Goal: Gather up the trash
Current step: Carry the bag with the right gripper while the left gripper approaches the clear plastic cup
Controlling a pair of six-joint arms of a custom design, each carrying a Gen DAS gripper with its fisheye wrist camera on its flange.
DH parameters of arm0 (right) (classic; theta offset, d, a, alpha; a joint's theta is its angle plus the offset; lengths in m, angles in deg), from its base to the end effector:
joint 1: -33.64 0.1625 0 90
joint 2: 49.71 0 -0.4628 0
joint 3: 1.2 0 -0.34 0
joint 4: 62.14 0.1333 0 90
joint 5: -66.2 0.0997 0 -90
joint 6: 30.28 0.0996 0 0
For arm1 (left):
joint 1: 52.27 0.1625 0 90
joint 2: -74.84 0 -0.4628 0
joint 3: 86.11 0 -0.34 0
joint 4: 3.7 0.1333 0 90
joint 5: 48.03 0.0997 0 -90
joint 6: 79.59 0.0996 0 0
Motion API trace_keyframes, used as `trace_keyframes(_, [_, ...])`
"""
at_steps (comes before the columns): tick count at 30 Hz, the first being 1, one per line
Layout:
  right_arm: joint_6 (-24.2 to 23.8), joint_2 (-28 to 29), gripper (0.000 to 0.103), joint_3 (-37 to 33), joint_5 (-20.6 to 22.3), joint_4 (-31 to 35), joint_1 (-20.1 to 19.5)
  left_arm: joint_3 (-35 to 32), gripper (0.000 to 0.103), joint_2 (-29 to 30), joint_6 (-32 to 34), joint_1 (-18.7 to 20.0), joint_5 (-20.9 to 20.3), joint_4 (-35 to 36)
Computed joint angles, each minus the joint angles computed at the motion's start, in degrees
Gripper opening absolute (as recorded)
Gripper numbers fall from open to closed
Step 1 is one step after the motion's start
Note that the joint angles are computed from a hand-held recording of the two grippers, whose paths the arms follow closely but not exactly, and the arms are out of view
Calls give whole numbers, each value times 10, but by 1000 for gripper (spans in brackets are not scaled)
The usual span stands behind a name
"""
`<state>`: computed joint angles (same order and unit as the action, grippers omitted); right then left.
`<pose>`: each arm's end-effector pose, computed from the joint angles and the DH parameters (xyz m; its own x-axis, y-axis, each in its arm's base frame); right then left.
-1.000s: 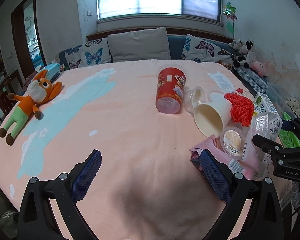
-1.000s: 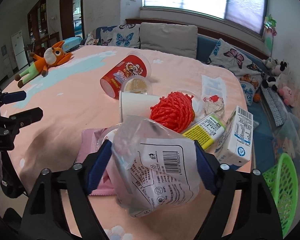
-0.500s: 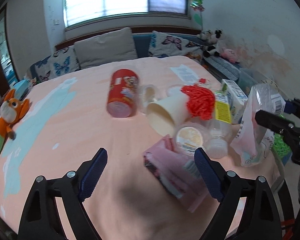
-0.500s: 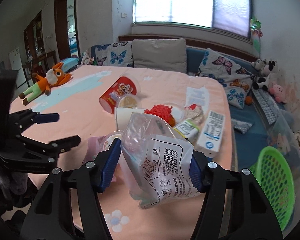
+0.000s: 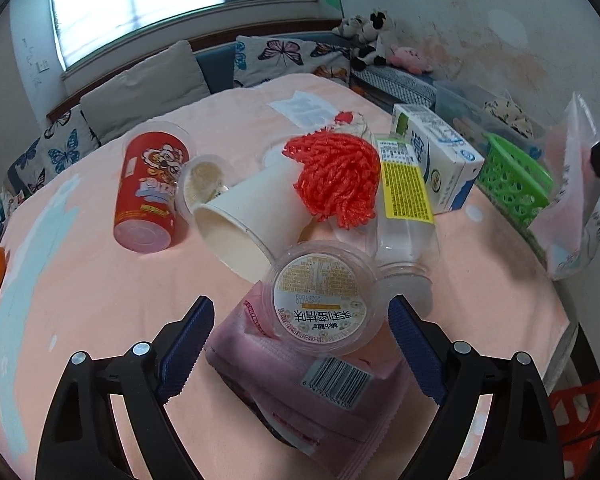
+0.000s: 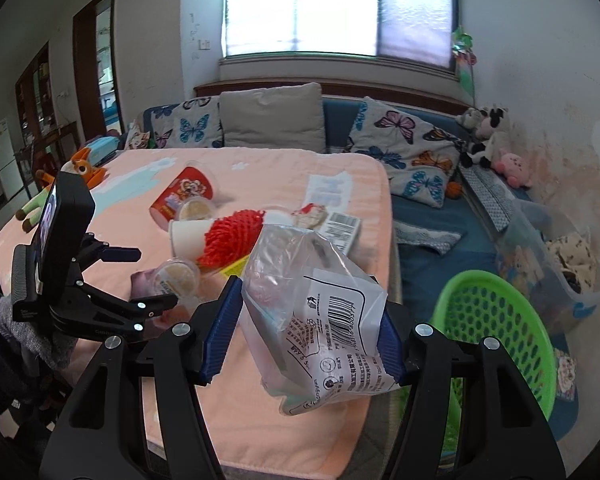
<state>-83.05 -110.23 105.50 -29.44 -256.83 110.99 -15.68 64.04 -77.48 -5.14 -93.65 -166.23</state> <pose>-0.0108 -0.6123 0.3533 -0.6674 -0.2245 0.7100 -0.6893 0.5470 -0.4750 -0.3544 -0.6801 -0.0913 -0.6052 0.3979 -0.6895 0.6859 0.7002 -0.1980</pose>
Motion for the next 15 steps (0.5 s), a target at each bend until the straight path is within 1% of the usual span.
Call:
trace_keyframes(6, [16,-5,62,-7,-7,-2,-11,-13,86,1,4,11,-17,20])
trace_keyframes(7, [18,-6,62,-8,-8,-4,-13,-13,86,0,7,13,-27,19])
trace_keyframes(12, [26,-9,62,-10,-15,-10,-19,-1,86,-6,17,15,-39,6])
trace_keyframes(15, [29,-11,62,-8,-20,-15,-21,1,86,-7,20,17,-54,10])
